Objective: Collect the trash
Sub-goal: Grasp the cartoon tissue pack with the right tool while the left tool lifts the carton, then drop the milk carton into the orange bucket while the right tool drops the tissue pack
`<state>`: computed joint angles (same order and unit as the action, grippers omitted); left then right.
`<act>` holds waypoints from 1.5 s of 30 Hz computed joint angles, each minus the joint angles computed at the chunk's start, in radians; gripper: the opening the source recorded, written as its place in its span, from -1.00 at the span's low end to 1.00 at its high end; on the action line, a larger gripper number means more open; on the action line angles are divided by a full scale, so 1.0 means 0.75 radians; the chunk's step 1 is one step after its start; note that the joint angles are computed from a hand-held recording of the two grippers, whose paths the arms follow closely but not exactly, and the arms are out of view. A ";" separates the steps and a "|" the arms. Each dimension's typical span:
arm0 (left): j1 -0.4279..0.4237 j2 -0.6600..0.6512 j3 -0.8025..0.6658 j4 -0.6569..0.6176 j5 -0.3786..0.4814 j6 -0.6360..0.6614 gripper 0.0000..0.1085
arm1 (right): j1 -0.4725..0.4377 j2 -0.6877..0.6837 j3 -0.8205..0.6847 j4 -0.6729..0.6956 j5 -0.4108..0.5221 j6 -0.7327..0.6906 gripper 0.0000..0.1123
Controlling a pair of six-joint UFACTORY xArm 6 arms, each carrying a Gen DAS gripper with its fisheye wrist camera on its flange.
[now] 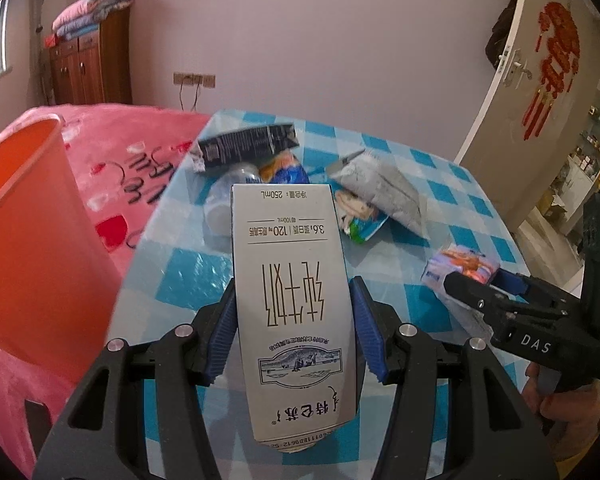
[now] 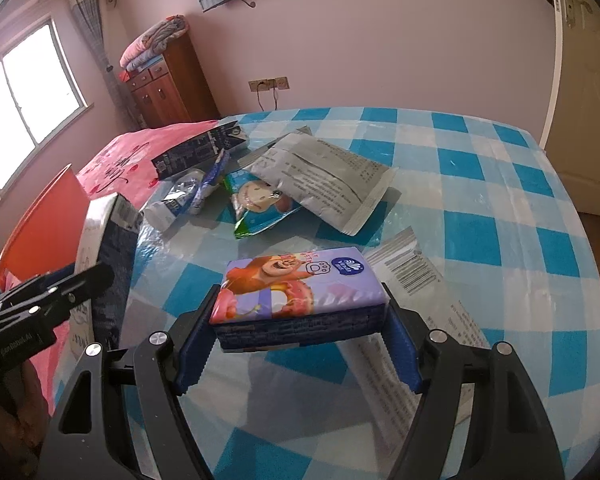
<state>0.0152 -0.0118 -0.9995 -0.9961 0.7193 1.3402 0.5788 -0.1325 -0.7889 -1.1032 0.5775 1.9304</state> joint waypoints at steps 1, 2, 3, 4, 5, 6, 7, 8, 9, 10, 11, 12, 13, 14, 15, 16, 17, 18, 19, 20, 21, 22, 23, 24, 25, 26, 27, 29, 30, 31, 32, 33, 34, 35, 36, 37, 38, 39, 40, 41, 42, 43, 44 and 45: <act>0.005 -0.008 0.000 -0.013 0.001 0.016 0.02 | 0.009 -0.001 -0.006 0.011 0.008 -0.007 0.32; 0.012 -0.015 -0.002 -0.028 0.005 0.033 0.02 | 0.017 -0.002 -0.013 0.019 0.015 -0.014 0.32; 0.015 -0.021 -0.002 -0.037 0.005 0.043 0.02 | 0.021 -0.002 -0.018 0.023 0.019 -0.019 0.32; 0.017 -0.029 -0.001 -0.050 0.000 0.056 0.02 | 0.031 -0.002 -0.028 0.030 0.029 -0.027 0.32; 0.021 -0.033 -0.004 -0.062 -0.004 0.070 0.02 | 0.039 -0.001 -0.038 0.035 0.036 -0.033 0.32; 0.028 -0.039 -0.008 -0.080 -0.010 0.087 0.02 | 0.045 0.000 -0.048 0.039 0.038 -0.039 0.32; 0.033 -0.042 -0.012 -0.090 -0.012 0.095 0.02 | 0.050 0.003 -0.057 0.042 0.042 -0.043 0.32; 0.036 -0.044 -0.016 -0.097 -0.013 0.099 0.02 | 0.055 0.006 -0.070 0.043 0.045 -0.047 0.32; 0.045 -0.045 -0.026 -0.108 -0.014 0.108 0.02 | 0.059 0.010 -0.083 0.042 0.047 -0.053 0.32; 0.051 -0.044 -0.034 -0.119 -0.018 0.116 0.02 | 0.061 0.014 -0.094 0.042 0.047 -0.060 0.32; 0.057 -0.044 -0.043 -0.131 -0.025 0.124 0.02 | 0.065 0.022 -0.112 0.044 0.047 -0.073 0.32; 0.062 -0.041 -0.052 -0.139 -0.032 0.130 0.02 | 0.067 0.033 -0.132 0.046 0.044 -0.088 0.32; 0.066 -0.042 -0.056 -0.144 -0.036 0.133 0.02 | 0.070 0.041 -0.150 0.049 0.041 -0.101 0.32; 0.071 -0.037 -0.069 -0.148 -0.038 0.134 0.02 | 0.071 0.053 -0.172 0.048 0.037 -0.113 0.32; 0.079 -0.031 -0.083 -0.154 -0.040 0.136 0.02 | 0.073 0.068 -0.198 0.045 0.032 -0.129 0.32; 0.087 -0.026 -0.097 -0.158 -0.041 0.136 0.02 | 0.073 0.080 -0.218 0.045 0.029 -0.144 0.32; 0.096 -0.019 -0.116 -0.167 -0.048 0.139 0.02 | 0.074 0.103 -0.255 0.049 0.023 -0.174 0.32; 0.101 -0.015 -0.127 -0.174 -0.053 0.142 0.02 | 0.074 0.121 -0.282 0.051 0.017 -0.196 0.32; 0.109 -0.009 -0.143 -0.184 -0.061 0.149 0.02 | 0.075 0.147 -0.322 0.052 0.008 -0.227 0.32; 0.116 -0.003 -0.158 -0.193 -0.070 0.155 0.02 | 0.075 0.168 -0.353 0.052 0.000 -0.248 0.32; 0.125 0.007 -0.181 -0.208 -0.086 0.164 0.02 | 0.074 0.196 -0.394 0.055 -0.014 -0.278 0.32; 0.133 0.016 -0.201 -0.221 -0.100 0.170 0.02 | 0.074 0.216 -0.424 0.061 -0.024 -0.301 0.32; 0.143 0.028 -0.225 -0.232 -0.113 0.172 0.02 | 0.071 0.243 -0.462 0.068 -0.042 -0.332 0.32; 0.151 0.038 -0.244 -0.238 -0.122 0.170 0.02 | 0.070 0.272 -0.504 0.078 -0.058 -0.368 0.32; 0.162 0.053 -0.271 -0.244 -0.133 0.164 0.02 | 0.070 0.303 -0.550 0.088 -0.068 -0.408 0.32; 0.167 0.061 -0.286 -0.246 -0.143 0.158 0.02 | 0.073 0.340 -0.605 0.101 -0.073 -0.457 0.32; 0.175 0.076 -0.309 -0.250 -0.157 0.150 0.02 | 0.074 0.374 -0.654 0.117 -0.081 -0.501 0.32; 0.195 0.115 -0.362 -0.247 -0.188 0.123 0.02 | 0.074 0.444 -0.755 0.158 -0.101 -0.590 0.32; 0.199 0.134 -0.386 -0.239 -0.204 0.103 0.02 | 0.074 0.474 -0.800 0.178 -0.106 -0.630 0.32; 0.202 0.149 -0.403 -0.231 -0.219 0.088 0.02 | 0.075 0.518 -0.863 0.208 -0.115 -0.689 0.32; 0.211 0.169 -0.425 -0.222 -0.234 0.072 0.02 | 0.076 0.562 -0.928 0.241 -0.121 -0.751 0.32; 0.217 0.189 -0.445 -0.211 -0.247 0.055 0.02 | 0.079 0.608 -0.996 0.276 -0.122 -0.816 0.32; 0.224 0.206 -0.462 -0.199 -0.258 0.040 0.02 | 0.079 0.638 -1.041 0.301 -0.124 -0.860 0.32; 0.229 0.227 -0.482 -0.185 -0.273 0.019 0.02 | 0.082 0.681 -1.106 0.332 -0.126 -0.919 0.32; 0.236 0.241 -0.491 -0.177 -0.284 0.008 0.02 | 0.086 0.725 -1.172 0.366 -0.127 -0.980 0.32; 0.241 0.263 -0.512 -0.157 -0.293 -0.018 0.02 | 0.089 0.763 -1.228 0.398 -0.122 -1.036 0.32; 0.250 0.293 -0.540 -0.128 -0.301 -0.058 0.02 | 0.094 0.808 -1.294 0.431 -0.109 -1.096 0.32; 0.257 0.309 -0.556 -0.114 -0.304 -0.079 0.02 | 0.097 0.843 -1.346 0.457 -0.096 -1.141 0.32; 0.263 0.334 -0.579 -0.091 -0.313 -0.109 0.02 | 0.103 0.896 -1.424 0.498 -0.079 -1.206 0.32; 0.265 0.349 -0.593 -0.078 -0.321 -0.127 0.02 | 0.106 0.944 -1.496 0.540 -0.064 -1.267 0.32; 0.272 0.372 -0.614 -0.060 -0.329 -0.154 0.02 | 0.109 0.990 -1.565 0.576 -0.049 -1.321 0.32; 0.275 0.381 -0.623 -0.051 -0.331 -0.168 0.02 | 0.112 1.030 -1.625 0.598 -0.033 -1.361 0.32; 0.279 0.393 -0.633 -0.040 -0.334 -0.185 0.02 | 0.114 1.060 -1.669 0.612 -0.020 -1.391 0.32; 0.288 0.416 -0.663 -0.021 -0.331 -0.213 0.02 | 0.116 1.103 -1.733 0.639 0.000 -1.434 0.32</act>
<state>0.2310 0.3005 -1.4969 -1.0116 0.4713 1.1807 0.6660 0.6945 -2.0887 -0.6240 0.5774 0.8547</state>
